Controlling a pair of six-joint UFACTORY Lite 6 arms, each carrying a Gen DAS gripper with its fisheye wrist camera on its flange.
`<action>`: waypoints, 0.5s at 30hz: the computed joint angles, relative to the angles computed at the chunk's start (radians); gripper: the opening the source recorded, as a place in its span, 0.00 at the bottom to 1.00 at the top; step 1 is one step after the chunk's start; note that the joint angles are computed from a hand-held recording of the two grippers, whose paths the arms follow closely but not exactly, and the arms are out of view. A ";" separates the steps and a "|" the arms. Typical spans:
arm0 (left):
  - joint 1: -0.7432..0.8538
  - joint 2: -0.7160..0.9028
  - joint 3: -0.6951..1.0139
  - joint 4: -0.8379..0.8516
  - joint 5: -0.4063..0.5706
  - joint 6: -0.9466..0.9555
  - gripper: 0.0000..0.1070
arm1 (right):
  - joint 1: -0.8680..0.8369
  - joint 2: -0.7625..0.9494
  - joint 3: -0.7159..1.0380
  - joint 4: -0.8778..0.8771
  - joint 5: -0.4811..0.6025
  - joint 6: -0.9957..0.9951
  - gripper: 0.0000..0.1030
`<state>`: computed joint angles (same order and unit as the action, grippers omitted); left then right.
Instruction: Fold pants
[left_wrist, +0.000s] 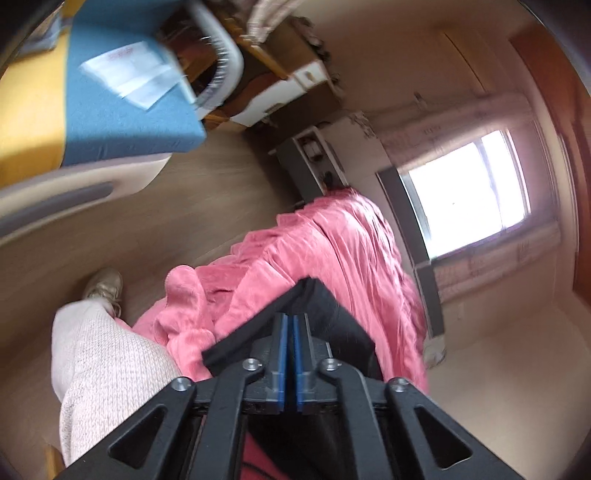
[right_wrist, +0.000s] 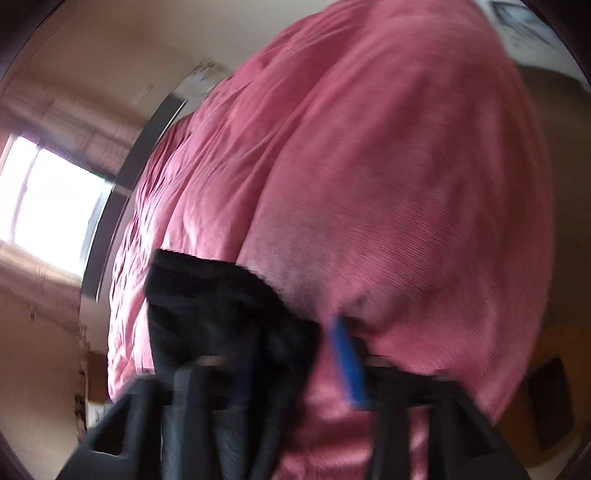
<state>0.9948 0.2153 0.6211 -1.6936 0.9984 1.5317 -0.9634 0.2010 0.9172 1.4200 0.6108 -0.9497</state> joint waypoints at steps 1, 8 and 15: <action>-0.020 -0.030 -0.015 0.002 -0.006 0.004 0.26 | -0.019 -0.046 -0.057 0.063 0.007 -0.055 0.55; -0.246 -0.176 -0.067 -0.079 -0.111 0.077 0.61 | -0.041 -0.208 -0.228 0.164 0.116 -0.202 0.55; -0.359 -0.122 -0.023 -0.113 -0.270 0.084 0.59 | 0.146 -0.098 -0.097 0.145 -0.032 -0.136 0.38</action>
